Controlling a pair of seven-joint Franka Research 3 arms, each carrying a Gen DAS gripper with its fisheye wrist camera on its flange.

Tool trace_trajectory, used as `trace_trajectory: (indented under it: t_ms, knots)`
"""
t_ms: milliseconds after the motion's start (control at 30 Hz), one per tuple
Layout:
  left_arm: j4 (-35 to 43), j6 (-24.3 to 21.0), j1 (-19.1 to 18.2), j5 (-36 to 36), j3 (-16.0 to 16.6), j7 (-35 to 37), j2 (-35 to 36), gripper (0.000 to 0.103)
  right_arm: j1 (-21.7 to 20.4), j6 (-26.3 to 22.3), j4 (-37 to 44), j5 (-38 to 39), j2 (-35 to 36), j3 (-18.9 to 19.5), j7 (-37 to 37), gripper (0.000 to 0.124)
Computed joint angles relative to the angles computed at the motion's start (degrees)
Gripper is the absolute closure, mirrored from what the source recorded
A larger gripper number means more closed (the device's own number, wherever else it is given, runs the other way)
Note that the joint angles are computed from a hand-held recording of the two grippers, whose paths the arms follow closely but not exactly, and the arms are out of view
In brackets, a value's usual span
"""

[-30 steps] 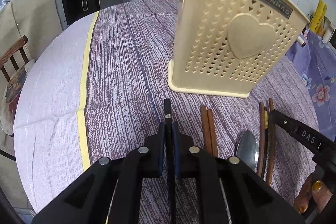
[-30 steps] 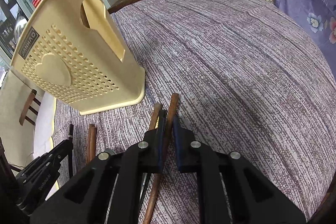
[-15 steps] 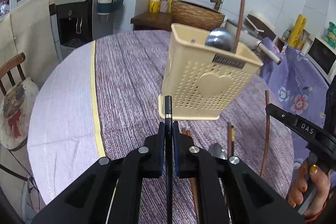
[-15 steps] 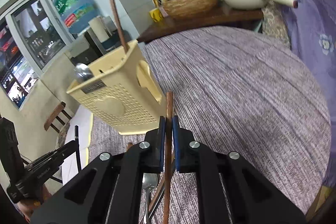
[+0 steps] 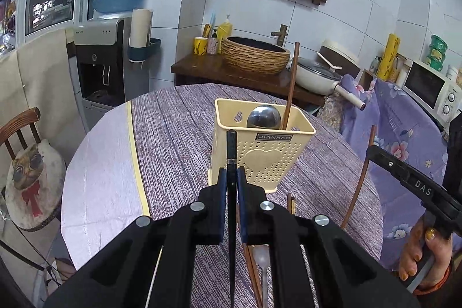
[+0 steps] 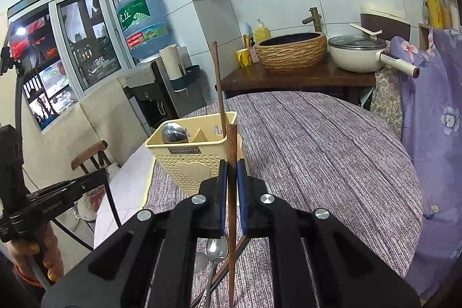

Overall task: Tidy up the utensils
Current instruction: 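Lift both held chopsticks upright above the cream holder with both tools, then lower both chopsticks into the cream holder and open both tools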

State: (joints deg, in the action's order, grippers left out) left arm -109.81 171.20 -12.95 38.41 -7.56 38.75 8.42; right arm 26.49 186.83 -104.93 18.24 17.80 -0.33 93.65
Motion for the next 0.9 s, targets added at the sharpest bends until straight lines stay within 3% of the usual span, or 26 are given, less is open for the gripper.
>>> trace_trajectory:
  t_ms: [100, 200, 300, 433, 533, 667, 800, 900]
  knots:
    - [-0.1, 0.0, -0.2, 1.1, 0.3, -1.0, -0.4, 0.095, 0.2, 0.1, -0.6, -0.4, -0.9, -0.2, -0.7, 0.116]
    - [0.2, -0.1, -0.6, 3.1, 0.7, -2.7, -0.7, 0.095, 5.7, -0.6, -1.0, -1.3, -1.4, -6.4, 0.9, 0.116]
    - [0.3, -0.1, -0.4, 4.4, 0.6, -3.7, -0.9, 0.095, 4.0, -0.2, -1.3, -1.7, -1.9, -4.6, 0.7, 0.116]
    - [0.8, -0.5, -0.2, 5.5, 0.6, -4.6, -1.0, 0.095, 5.7, -0.1, -1.3, -2.6, -2.3, -6.6, 1.0, 0.116]
    - [1.1, -0.6, 0.0, 6.2, 0.5, -5.0, -1.2, 0.095, 10.5, -0.6, -1.0, -4.2, -2.5, -12.0, 2.3, 0.116]
    - [1.6, -0.2, 0.9, 3.4, -0.4, -2.1, -1.0, 0.095, 9.5, -1.1, -0.2, -5.4, -2.9, -11.2, 2.6, 0.116]
    - [2.3, 0.0, 1.6, -0.3, -0.9, 1.5, -1.1, 0.095, 4.8, -2.7, 1.2, -6.0, -3.3, -6.3, 1.5, 0.116]
    - [3.3, -0.2, 2.0, -3.6, -1.6, 5.2, -1.0, 0.095, -0.7, -4.1, 3.0, -4.8, -3.3, -0.2, -0.7, 0.116]
